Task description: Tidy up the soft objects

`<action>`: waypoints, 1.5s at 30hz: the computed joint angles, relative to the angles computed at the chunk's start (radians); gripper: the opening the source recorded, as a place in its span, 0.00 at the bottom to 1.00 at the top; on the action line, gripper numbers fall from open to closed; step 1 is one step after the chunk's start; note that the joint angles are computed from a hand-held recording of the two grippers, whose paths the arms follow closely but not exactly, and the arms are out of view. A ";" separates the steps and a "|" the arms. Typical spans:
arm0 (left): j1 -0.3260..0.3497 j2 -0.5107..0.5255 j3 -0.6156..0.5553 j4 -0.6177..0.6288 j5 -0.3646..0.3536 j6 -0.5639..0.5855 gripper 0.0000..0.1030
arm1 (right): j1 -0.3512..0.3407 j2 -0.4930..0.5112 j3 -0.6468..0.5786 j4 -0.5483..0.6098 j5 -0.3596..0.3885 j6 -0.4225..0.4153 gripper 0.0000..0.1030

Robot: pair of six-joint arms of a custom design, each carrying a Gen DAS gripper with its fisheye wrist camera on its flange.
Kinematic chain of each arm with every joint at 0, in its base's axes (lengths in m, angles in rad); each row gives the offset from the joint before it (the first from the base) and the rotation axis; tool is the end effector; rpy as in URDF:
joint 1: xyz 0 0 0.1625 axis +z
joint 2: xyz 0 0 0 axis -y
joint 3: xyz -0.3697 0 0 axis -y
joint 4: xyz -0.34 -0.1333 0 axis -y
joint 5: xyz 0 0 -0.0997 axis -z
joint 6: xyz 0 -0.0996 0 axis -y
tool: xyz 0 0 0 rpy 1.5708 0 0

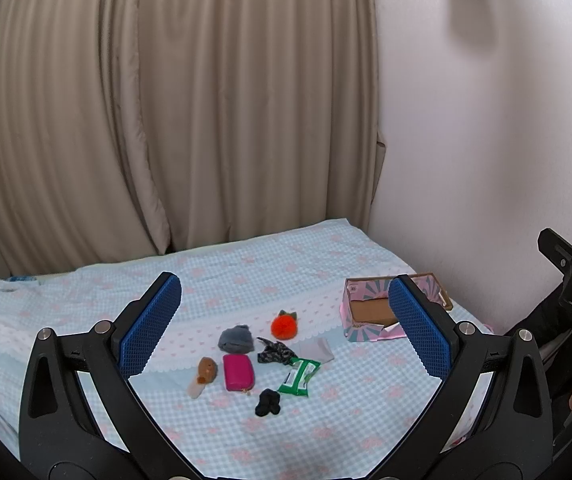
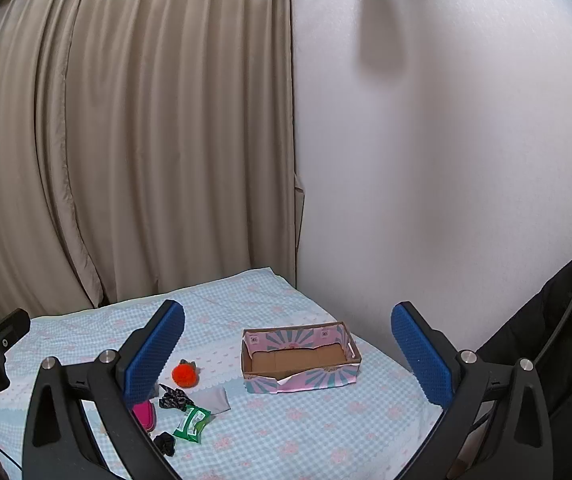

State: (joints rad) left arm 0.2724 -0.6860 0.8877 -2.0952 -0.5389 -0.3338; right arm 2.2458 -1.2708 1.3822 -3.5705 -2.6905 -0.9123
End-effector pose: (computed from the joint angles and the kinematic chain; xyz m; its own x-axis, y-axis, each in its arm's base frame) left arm -0.6442 -0.4071 0.3117 -0.6774 0.3142 -0.6651 0.7319 0.3790 -0.5663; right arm 0.3198 -0.3297 0.5862 -0.6895 0.4345 0.5794 -0.5724 0.1633 -0.8036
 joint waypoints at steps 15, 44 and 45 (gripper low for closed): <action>0.006 0.015 -0.019 0.006 -0.009 -0.006 1.00 | -0.025 -0.014 0.015 0.036 0.026 0.027 1.00; 0.317 -0.021 0.220 0.074 -0.056 -0.209 1.00 | -0.350 0.083 0.178 0.461 0.317 0.525 1.00; 0.331 -0.003 0.214 0.070 -0.067 -0.212 1.00 | -0.374 0.096 0.174 0.482 0.339 0.543 1.00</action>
